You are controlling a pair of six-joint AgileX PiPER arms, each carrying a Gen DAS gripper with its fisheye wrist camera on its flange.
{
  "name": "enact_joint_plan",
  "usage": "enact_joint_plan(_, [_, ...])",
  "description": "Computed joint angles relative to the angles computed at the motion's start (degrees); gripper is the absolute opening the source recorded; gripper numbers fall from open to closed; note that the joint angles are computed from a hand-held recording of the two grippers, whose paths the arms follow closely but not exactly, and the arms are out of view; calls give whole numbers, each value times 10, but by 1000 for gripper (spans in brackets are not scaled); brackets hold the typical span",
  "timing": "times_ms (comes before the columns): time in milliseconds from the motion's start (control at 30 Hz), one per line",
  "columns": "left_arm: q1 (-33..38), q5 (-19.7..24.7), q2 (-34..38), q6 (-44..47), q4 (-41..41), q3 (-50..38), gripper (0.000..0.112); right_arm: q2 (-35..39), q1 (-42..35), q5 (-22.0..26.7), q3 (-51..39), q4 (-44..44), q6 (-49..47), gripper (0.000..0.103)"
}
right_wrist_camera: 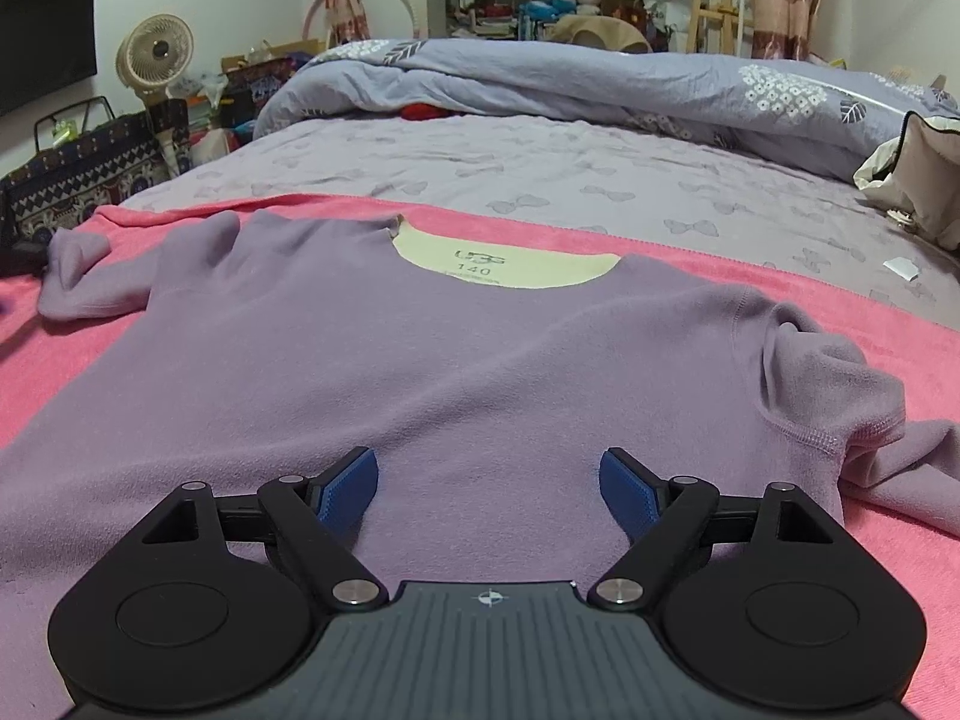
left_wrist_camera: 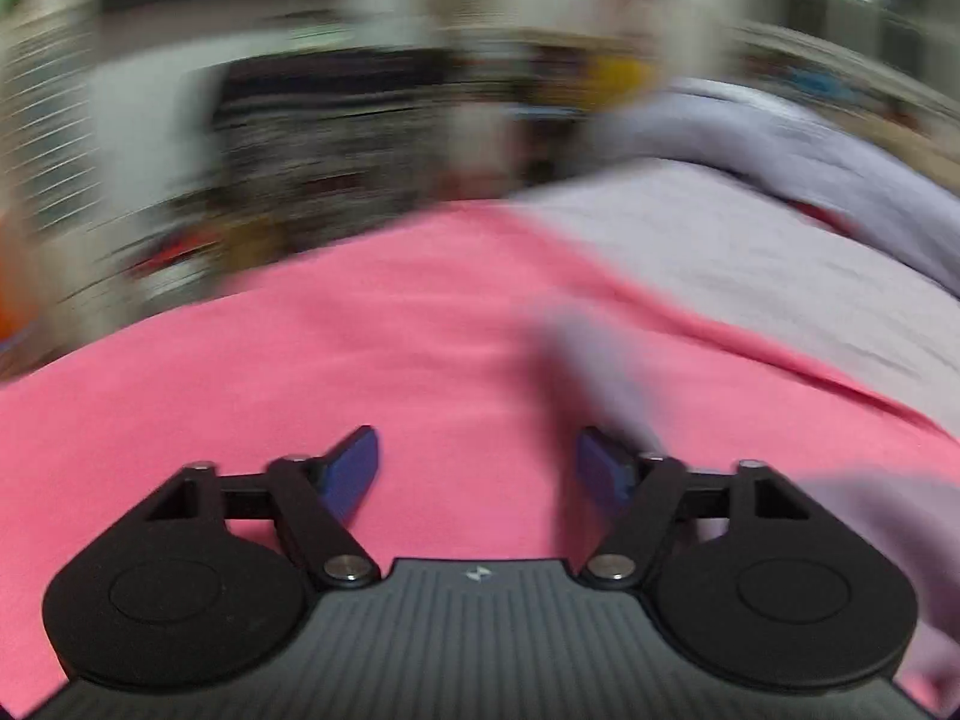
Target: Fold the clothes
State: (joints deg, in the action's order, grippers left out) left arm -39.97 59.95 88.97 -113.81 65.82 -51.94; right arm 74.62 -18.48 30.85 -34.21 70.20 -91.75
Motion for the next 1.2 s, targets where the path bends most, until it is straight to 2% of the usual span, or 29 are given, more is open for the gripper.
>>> enact_joint_plan(67, [-16, -106, -9, 53, 84, 15, 67, 0, 0, 0, 0, -1, 2, 82])
enact_joint_plan(100, [-35, -141, -12, 85, 121, 24, 68, 0, 1, -1, -1, -2, 3, 82])
enact_joint_plan(133, [-60, -157, -9, 117, 150, 24, 72, 1, 0, 1, -1, -2, 3, 82])
enact_joint_plan(167, [-87, -150, -1, 135, 175, 26, 72, 1, -1, 2, -1, -2, 4, 83])
enact_joint_plan(200, [-114, -120, 16, 156, 184, 22, 72, 1, -2, 3, -2, -2, 4, 83])
enact_joint_plan(233, [-141, -71, 35, 154, 183, 14, 72, 1, -3, 5, -2, -3, 4, 83])
enact_joint_plan(333, [-141, 27, 55, 75, 170, 12, 72, 1, -6, 8, -1, -2, 3, 83])
enact_joint_plan(400, [-116, 70, 59, 30, 139, 0, 72, 0, -7, 9, -1, -2, 3, 83])
enact_joint_plan(467, [-91, 44, 59, 48, 135, -7, 72, 0, -7, 9, 0, -2, 4, 83])
enact_joint_plan(567, [-85, -14, 79, 151, 163, -25, 72, 1, -6, 8, 0, -1, 5, 83])
enact_joint_plan(700, [-75, -35, 151, 296, 104, -121, 74, 0, -4, 6, 0, -1, 7, 83])
enact_joint_plan(767, [-63, -41, 168, 317, 81, -147, 72, 0, -4, 6, 0, -1, 6, 83])
enact_joint_plan(800, [-61, -45, 166, 310, 79, -146, 65, 1, -4, 7, 0, 0, 6, 83])
enact_joint_plan(867, [-55, -43, 162, 295, 71, -144, 38, 2, -5, 8, 0, 1, 6, 84])
enact_joint_plan(900, [-48, -35, 158, 289, 57, -146, 2, 2, -5, 9, -2, 0, 9, 84])
enact_joint_plan(1033, [-12, -32, 117, 221, 39, -120, 1, 2, -17, 20, -3, -3, 3, 84])
enact_joint_plan(1200, [17, 8, 47, 176, 74, -77, 1, 1, -17, 19, -2, -4, 4, 84])
